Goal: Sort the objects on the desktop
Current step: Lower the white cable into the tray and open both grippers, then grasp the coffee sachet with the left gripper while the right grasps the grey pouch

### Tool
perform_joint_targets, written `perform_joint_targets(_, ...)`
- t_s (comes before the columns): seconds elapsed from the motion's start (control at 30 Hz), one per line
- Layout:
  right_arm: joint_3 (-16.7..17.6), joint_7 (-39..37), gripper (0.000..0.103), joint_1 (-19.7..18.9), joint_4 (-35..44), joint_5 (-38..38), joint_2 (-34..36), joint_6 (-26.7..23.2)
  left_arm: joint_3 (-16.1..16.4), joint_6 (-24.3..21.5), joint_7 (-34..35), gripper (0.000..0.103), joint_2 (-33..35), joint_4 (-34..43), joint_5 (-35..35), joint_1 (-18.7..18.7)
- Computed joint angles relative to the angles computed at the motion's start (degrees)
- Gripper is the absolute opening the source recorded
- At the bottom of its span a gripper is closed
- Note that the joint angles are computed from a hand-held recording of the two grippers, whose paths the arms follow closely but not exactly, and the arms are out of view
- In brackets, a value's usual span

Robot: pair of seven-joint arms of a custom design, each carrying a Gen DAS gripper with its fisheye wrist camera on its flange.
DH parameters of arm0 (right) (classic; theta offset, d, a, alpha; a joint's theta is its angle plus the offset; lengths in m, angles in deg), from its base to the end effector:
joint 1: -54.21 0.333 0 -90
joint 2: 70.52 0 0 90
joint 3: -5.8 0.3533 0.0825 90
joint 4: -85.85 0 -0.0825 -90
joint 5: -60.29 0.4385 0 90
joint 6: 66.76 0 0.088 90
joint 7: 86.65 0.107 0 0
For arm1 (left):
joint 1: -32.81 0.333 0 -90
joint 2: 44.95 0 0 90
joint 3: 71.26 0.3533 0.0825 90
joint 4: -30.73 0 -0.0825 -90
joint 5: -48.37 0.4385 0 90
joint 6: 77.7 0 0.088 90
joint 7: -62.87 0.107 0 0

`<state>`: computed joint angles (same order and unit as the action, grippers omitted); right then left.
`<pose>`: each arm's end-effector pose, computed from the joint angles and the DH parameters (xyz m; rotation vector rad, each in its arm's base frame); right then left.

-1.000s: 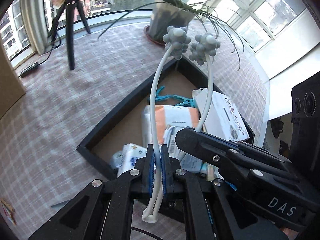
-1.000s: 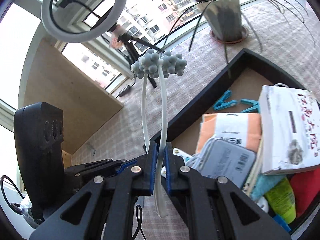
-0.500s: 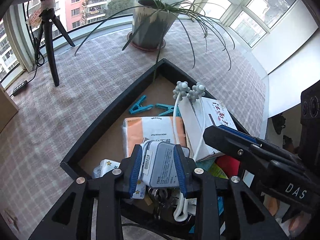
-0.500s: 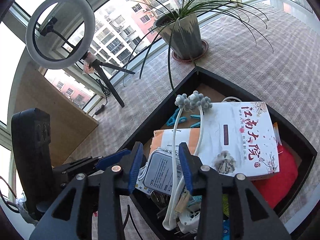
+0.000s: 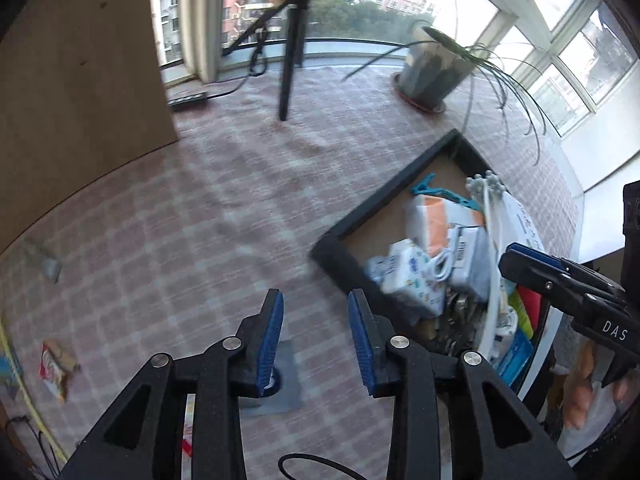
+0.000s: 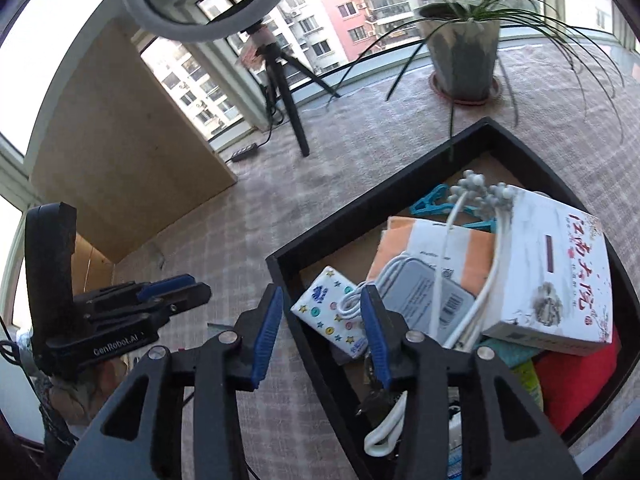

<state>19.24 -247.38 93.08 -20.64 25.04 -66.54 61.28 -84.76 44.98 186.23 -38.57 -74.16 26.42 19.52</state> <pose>0.4227 0.5128 0.5343 -1.1013 2.3267 -0.3287 0.5915 -0.3103 0.5105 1.0245 -2.8012 0.6141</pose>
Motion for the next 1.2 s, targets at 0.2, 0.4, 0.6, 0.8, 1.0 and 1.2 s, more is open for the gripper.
perform_joint_targets(0.2, -0.62, -14.22, 0.058, 0.19, 9.02, 6.14, 9.33, 3.31, 3.66, 0.57, -2.47, 0.039, -0.32, -2.30, 1.58, 4.69)
perform_joint_targets(0.4, -1.70, -25.88, 0.058, 1.08, 18.10, 13.96, 18.29, 3.93, 5.25, 0.21, -4.79, 0.039, -1.37, -6.56, 2.78, 8.13)
perform_joint_targets(0.6, -2.55, -32.86, 0.059, 2.05, 27.71, 21.27, 26.64, 3.33, 4.81, 0.90, -5.41, 0.048, -2.29, -10.62, 1.69, 8.81)
perform_joint_targets(0.8, -4.60, -35.03, 0.059, 3.98, 37.57, 24.30, 33.94, -2.32, 3.83, 4.91, -7.85, 0.048, -2.65, -13.56, 5.21, 7.11)
perform_joint_targets(1.0, -5.89, -37.49, 0.059, 5.41, 46.02, 25.02, 39.44, -8.37, 3.43, 7.45, -9.08, 0.053, -2.68, -15.22, 6.73, 6.06)
perform_joint_targets(1.2, -7.53, -41.05, 0.042, 7.34, 50.95, 23.93, 42.39, -13.73, 3.35, 10.01, -8.01, 0.053, -3.33, -16.83, 6.38, 5.75)
